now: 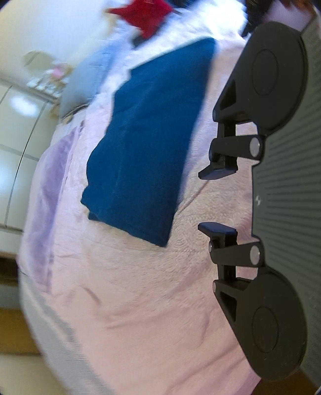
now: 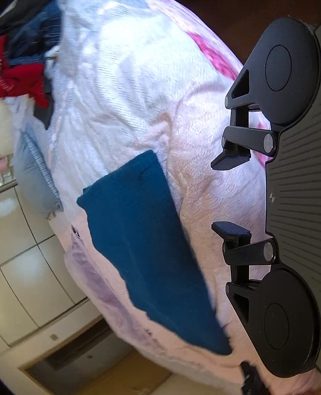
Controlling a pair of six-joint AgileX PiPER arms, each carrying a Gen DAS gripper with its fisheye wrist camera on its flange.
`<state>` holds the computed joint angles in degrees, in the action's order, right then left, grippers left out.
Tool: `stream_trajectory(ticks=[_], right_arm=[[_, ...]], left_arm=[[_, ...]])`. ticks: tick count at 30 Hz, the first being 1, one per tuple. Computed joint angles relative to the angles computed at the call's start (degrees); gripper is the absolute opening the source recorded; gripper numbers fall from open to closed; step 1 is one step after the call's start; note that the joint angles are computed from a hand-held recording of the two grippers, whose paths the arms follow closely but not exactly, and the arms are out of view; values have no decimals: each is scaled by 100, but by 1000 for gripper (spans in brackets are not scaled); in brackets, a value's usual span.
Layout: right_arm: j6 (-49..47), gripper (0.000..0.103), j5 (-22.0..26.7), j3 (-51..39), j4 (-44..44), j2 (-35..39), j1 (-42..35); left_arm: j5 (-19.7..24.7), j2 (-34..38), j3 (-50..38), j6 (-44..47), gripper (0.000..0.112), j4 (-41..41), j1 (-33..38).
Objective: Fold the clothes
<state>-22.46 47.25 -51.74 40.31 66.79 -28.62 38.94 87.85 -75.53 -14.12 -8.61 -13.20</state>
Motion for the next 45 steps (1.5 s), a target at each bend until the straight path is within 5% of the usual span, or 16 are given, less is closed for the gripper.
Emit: stream_trajectory(ticks=[8, 14, 17, 18, 19, 20, 22, 32, 40, 43, 45], right_arm=[[-884, 51, 207, 267, 3207, 1409, -951], [-1346, 55, -493, 47, 4244, 2202, -614], [-1569, 55, -678, -80, 4721, 2518, -520], [-1607, 52, -715, -117, 4833, 2610, -507], [-1623, 44, -777, -130, 4871, 2640, -513], [-1637, 19, -840, -145, 4907, 2670, -519], [-1923, 10, -648, -96, 5188, 2736, -655], [-539, 8, -740, 351, 4102, 1435, -638], [1405, 8, -617, 1235, 2972, -342, 74], [1514, 9, -425, 1411, 2874, -269, 413], [1694, 32, -256, 1333, 2574, -68, 437]], left_arm=[[-461, 1015, -158, 668, 45, -2914, 1073], [-1074, 1507, -270, 264, 46, -3278, 1048], [-1326, 1635, -329, 352, 32, -3211, 960], [-1389, 1680, -357, 427, 13, -3189, 942], [-1411, 1729, -395, 549, 11, -3225, 946], [-1382, 1775, -435, 728, 10, -3357, 986], [-1371, 1796, -476, 1145, 9, -3637, 1080], [-398, 1932, -1583, 2252, 9, -3630, 1714], [961, 3275, -4032, 2064, 9, -2853, 2188], [1498, 3768, -4700, 1814, 12, -2479, 2216], [1546, 3790, -4602, 1636, 20, -2313, 2201]])
